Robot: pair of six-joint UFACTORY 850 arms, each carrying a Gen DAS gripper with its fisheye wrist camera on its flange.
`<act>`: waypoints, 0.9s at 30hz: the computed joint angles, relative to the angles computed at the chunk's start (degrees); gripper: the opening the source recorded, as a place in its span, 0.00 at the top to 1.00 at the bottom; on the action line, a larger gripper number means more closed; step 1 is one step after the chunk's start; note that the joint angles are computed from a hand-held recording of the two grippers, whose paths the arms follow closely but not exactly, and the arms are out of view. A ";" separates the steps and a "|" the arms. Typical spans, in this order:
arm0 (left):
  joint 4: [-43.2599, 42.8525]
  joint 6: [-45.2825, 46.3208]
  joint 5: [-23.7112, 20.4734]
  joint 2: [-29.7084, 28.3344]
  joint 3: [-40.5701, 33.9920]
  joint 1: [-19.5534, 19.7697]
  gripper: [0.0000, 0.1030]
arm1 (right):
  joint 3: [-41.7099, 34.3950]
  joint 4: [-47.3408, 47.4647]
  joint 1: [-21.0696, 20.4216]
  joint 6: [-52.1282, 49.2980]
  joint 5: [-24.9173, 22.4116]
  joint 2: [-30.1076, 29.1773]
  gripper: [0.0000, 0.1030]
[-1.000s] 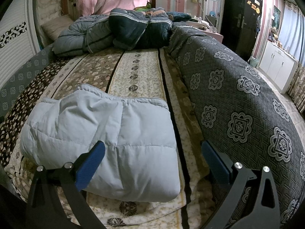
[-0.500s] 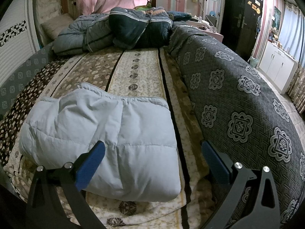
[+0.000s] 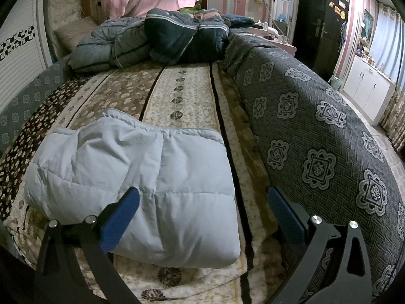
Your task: Fold large clothes
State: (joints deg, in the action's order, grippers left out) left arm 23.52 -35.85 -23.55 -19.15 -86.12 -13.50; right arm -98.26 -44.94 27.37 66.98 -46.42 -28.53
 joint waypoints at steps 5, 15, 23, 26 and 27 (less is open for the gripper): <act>-0.30 0.03 0.15 -0.03 -0.01 0.10 0.03 | 0.13 -0.04 -0.03 -0.12 0.09 0.11 0.02; -0.49 0.60 0.22 -0.03 0.03 0.21 0.03 | -0.19 0.10 0.00 -0.26 -0.01 -0.16 0.02; -0.15 0.81 0.21 -0.06 -0.07 0.20 0.03 | -0.37 0.20 0.01 -0.40 -0.12 -0.26 0.02; -0.43 0.71 0.73 0.13 0.16 0.23 0.03 | -0.44 0.19 0.04 -0.38 -0.23 -0.30 0.02; -0.74 0.89 0.85 0.17 0.23 0.25 0.03 | -0.15 0.12 -0.03 -0.26 -0.14 -0.14 0.02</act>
State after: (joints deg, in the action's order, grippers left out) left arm 22.78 -34.97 -22.70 -18.99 -85.89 -13.25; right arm -98.41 -44.82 27.34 66.73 -46.56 -28.67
